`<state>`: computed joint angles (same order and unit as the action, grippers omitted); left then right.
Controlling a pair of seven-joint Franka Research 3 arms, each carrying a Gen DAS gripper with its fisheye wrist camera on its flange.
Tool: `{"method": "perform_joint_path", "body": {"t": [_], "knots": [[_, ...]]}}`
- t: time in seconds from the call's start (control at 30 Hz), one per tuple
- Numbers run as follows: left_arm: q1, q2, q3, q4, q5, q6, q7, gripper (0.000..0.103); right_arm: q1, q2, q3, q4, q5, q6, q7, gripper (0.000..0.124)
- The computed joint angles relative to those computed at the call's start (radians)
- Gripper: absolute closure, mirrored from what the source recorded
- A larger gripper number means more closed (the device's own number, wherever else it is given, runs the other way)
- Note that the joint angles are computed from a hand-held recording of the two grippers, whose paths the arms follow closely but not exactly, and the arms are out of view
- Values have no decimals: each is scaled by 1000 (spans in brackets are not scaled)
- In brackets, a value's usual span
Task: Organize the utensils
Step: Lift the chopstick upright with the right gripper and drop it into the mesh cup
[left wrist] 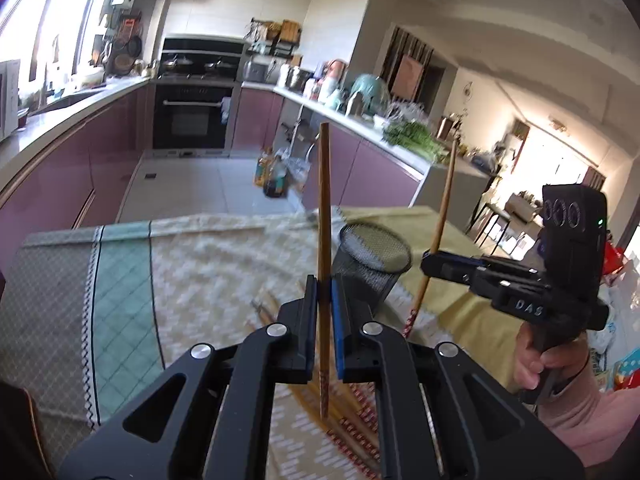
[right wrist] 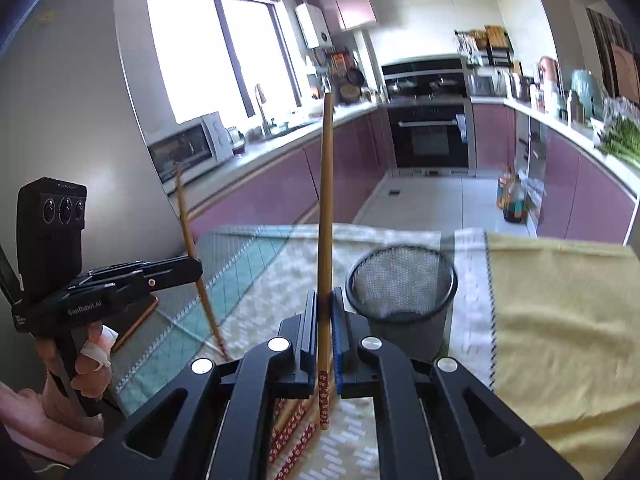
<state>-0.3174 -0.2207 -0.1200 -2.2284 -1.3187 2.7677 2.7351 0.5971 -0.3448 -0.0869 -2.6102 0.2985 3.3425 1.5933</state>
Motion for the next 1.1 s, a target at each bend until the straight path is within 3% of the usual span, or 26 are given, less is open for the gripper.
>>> {"method": "perform_joint_path", "body": {"t": [0.17,0.4,0.47,0.53,0.63,0.73,0.87,0.93,1.1], "knots": [[-10,0,1,73,-98,-26,71,96,-10,-26,-16,16,-23,20,-18,118],[-7,74,-46,234,-152,-1,113,96,-131,-12,58,73,-15,52,-39,118],[-6,101,-62,277,-141,9,106,96,-193,4,107,90,0,70,-46,118],[-7,134,-80,314,-94,24,73,96,-271,26,176,107,30,82,-61,118],[-9,184,-107,344,18,64,-8,96,-277,74,161,137,30,62,-62,118],[-6,221,-125,346,185,56,-140,96,-141,108,6,160,-21,7,-35,118],[12,277,-149,345,321,36,-233,96,-57,143,-82,190,5,-95,-64,118],[25,303,-157,350,364,12,-261,96,-69,164,-70,216,23,-155,-79,118],[62,368,-188,387,451,7,-320,95,-210,209,63,260,-6,-234,-26,118]]}}
